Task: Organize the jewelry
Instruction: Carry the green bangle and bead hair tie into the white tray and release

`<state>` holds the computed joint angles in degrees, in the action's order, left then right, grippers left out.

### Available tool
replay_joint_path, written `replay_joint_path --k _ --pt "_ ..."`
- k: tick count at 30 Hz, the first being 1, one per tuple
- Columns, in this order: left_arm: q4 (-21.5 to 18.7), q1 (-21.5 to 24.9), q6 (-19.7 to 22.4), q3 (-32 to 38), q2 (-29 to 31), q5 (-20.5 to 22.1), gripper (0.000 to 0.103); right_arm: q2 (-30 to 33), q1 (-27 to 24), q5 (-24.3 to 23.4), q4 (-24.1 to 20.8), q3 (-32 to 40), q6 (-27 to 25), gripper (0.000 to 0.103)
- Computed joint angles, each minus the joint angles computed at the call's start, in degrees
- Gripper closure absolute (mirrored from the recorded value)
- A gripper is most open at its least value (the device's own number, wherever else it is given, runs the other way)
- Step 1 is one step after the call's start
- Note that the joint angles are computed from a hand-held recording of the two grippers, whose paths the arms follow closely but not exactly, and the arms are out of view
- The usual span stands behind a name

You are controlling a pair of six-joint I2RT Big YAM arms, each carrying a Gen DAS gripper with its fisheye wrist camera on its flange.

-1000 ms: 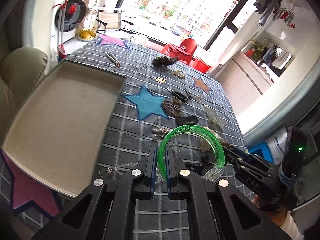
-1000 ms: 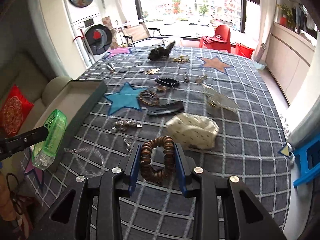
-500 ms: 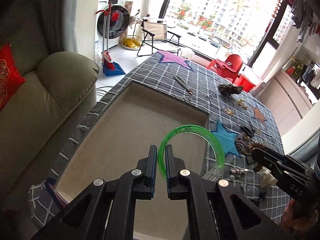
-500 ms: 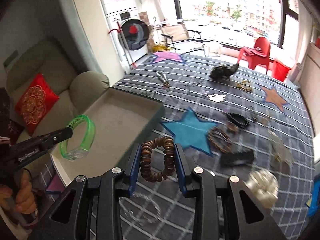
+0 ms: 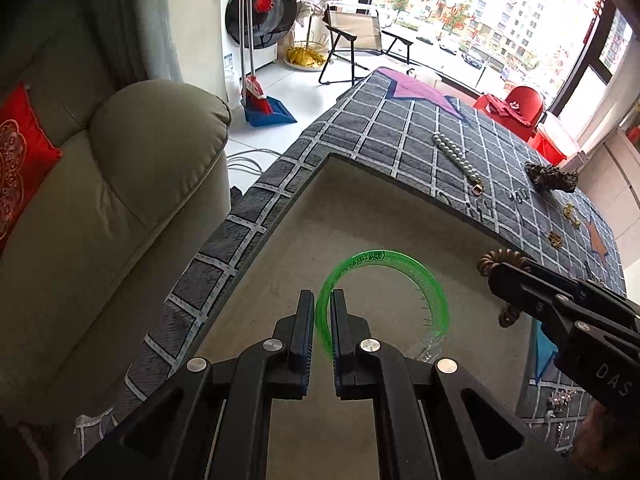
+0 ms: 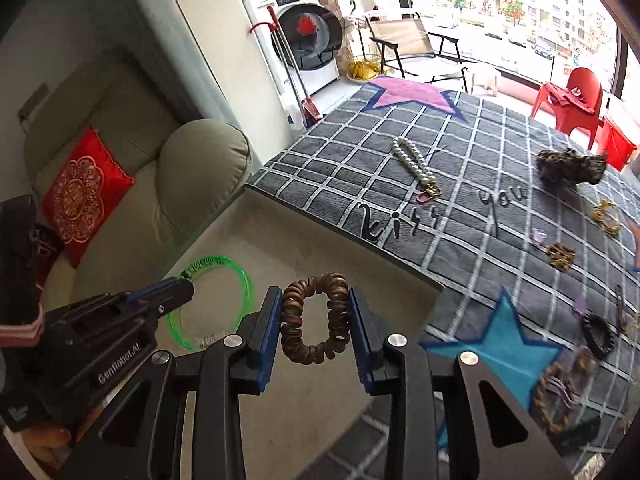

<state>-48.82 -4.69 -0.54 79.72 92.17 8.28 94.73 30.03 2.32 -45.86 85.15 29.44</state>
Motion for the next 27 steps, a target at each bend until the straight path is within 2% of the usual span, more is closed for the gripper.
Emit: replay_joint_path --k 4,9,11,13,16,21,22,23,24,25,26,27 --pt "-1.10 -0.41 0.30 1.26 2.45 -1.44 0.093 3.88 -0.32 -0.80 -0.36 2.44 -0.07 0.067" --pt "0.10 -1.11 1.06 0.57 2.46 -3.35 0.093 5.75 -0.27 -0.61 -0.29 3.26 -0.33 0.065" --pt "0.36 -1.43 1.43 0.36 2.31 -4.15 0.093 6.35 -0.35 -1.04 -0.61 3.78 -0.22 0.056" --pt "0.11 -1.52 1.71 0.51 2.30 -4.71 0.093 6.46 -0.21 -1.19 -0.72 3.93 -0.73 0.053" --pt "-0.46 -1.79 1.82 0.62 2.18 -5.93 0.093 6.24 -0.24 -2.25 -0.97 4.00 -0.56 0.043" --pt "0.08 -1.85 2.07 -0.42 0.55 -7.01 0.092 2.83 -1.17 -3.46 1.30 1.44 2.23 0.028" --pt "0.23 -1.79 2.00 -0.57 0.26 -6.93 0.081 1.86 -1.35 -3.51 1.66 0.64 2.73 0.025" --pt "0.25 -1.70 1.83 -0.66 0.02 -6.80 0.063 1.15 -1.51 -3.50 1.80 0.06 3.05 0.022" --pt "0.69 -1.63 1.06 -1.00 -0.48 -7.01 0.014 -0.02 -1.68 -3.39 2.00 -0.95 3.44 0.022" --pt "2.24 -1.37 0.46 -2.09 -1.54 -6.00 0.001 -0.84 -1.78 -3.34 2.18 -1.71 3.70 0.022" --pt "4.11 -1.44 0.05 -3.35 -2.85 -6.25 0.001 -2.19 -1.93 -3.28 2.44 -2.99 4.09 0.022" --pt "4.30 -1.64 0.54 -3.58 -3.33 -6.63 0.001 -3.37 -2.03 -3.14 2.69 -4.15 4.50 0.022"
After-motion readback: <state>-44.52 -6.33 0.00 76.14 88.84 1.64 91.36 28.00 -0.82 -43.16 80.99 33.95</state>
